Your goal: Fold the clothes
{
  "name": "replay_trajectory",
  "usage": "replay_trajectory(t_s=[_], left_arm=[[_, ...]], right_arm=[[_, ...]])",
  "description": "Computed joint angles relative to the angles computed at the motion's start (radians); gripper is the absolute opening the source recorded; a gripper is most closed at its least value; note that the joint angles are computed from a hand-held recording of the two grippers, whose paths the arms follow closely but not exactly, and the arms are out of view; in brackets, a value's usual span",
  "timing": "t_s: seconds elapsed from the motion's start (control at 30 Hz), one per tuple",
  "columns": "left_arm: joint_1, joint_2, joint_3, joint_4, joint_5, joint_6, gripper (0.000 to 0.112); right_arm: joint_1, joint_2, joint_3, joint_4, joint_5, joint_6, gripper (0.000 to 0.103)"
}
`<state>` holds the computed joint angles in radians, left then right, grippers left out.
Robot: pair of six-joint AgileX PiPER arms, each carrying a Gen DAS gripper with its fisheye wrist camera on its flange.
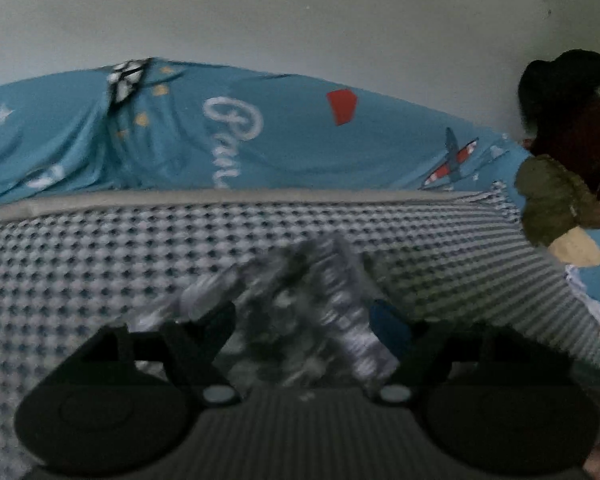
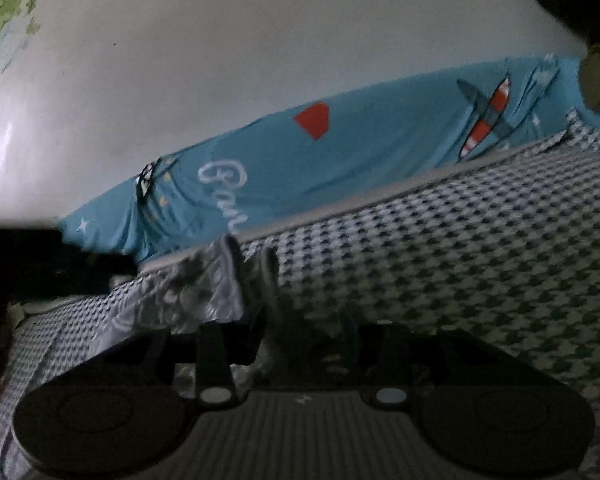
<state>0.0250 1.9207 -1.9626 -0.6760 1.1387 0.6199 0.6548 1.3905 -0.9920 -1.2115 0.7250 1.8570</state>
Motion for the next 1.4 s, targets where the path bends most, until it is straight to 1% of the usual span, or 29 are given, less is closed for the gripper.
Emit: replay_trajectory(t_s=[0.17,0.23,0.3,0.43,0.57,0.63,0.7,0.77,0.83,0.87,0.9,0.93,0.97,1.03,1.07,1.17,1.27,1.3,1.4], left_arm=[[0.070,-0.111,0.218,0.004,-0.052,0.084,0.077],[0.095,-0.145,0.289,0.001,-0.063,0.115,0.077],[0.107,-0.168,0.343,0.005,-0.069,0.134,0.077],[0.108,-0.216,0.448,0.018,-0.127,0.176,0.077],[0.126,-0.228,0.495,0.004,-0.140,0.198,0.078],[0.129,-0.227,0.508,0.003,-0.150,0.201,0.080],[0.128,-0.226,0.524,0.006,-0.161,0.201,0.081],[0.128,-0.223,0.537,0.005,-0.172,0.200,0.081],[0.129,-0.225,0.554,-0.007,-0.184,0.210,0.081],[0.129,-0.226,0.560,-0.011,-0.190,0.212,0.081],[0.128,-0.226,0.562,-0.011,-0.193,0.211,0.082],[0.126,-0.225,0.566,-0.011,-0.198,0.208,0.082],[0.124,-0.225,0.569,-0.011,-0.203,0.205,0.082],[0.120,-0.226,0.572,-0.010,-0.208,0.200,0.082],[0.120,-0.227,0.577,-0.011,-0.213,0.204,0.082],[0.116,-0.228,0.587,-0.013,-0.226,0.207,0.084],[0.118,-0.236,0.598,-0.016,-0.226,0.207,0.085],[0.121,-0.237,0.593,-0.018,-0.219,0.207,0.085],[0.145,-0.222,0.545,-0.029,-0.165,0.194,0.085]], right_arm=[[-0.002,-0.007,0.018,-0.140,-0.111,0.049,0.041],[-0.025,0.010,0.004,-0.160,-0.184,0.033,0.041],[-0.040,0.037,-0.027,-0.137,-0.229,-0.012,0.041],[-0.060,0.098,-0.092,-0.074,-0.283,-0.103,0.041],[-0.077,0.124,-0.121,-0.035,-0.311,-0.136,0.041],[-0.098,0.139,-0.135,0.002,-0.346,-0.166,0.041],[-0.115,0.165,-0.161,0.064,-0.355,-0.225,0.041],[-0.128,0.202,-0.198,0.175,-0.332,-0.338,0.041],[-0.138,0.238,-0.233,0.265,-0.297,-0.425,0.038],[-0.142,0.249,-0.238,0.277,-0.289,-0.435,0.037],[-0.146,0.258,-0.241,0.282,-0.283,-0.440,0.035],[-0.150,0.268,-0.244,0.288,-0.277,-0.445,0.029],[-0.154,0.276,-0.243,0.287,-0.273,-0.443,0.027],[-0.173,0.292,-0.242,0.331,-0.281,-0.461,0.021],[-0.185,0.295,-0.234,0.345,-0.298,-0.455,0.020],[-0.201,0.300,-0.223,0.341,-0.320,-0.432,0.018],[-0.189,0.304,-0.223,0.306,-0.305,-0.414,0.018],[-0.185,0.302,-0.222,0.297,-0.302,-0.409,0.018],[-0.176,0.282,-0.204,0.260,-0.303,-0.383,0.021]])
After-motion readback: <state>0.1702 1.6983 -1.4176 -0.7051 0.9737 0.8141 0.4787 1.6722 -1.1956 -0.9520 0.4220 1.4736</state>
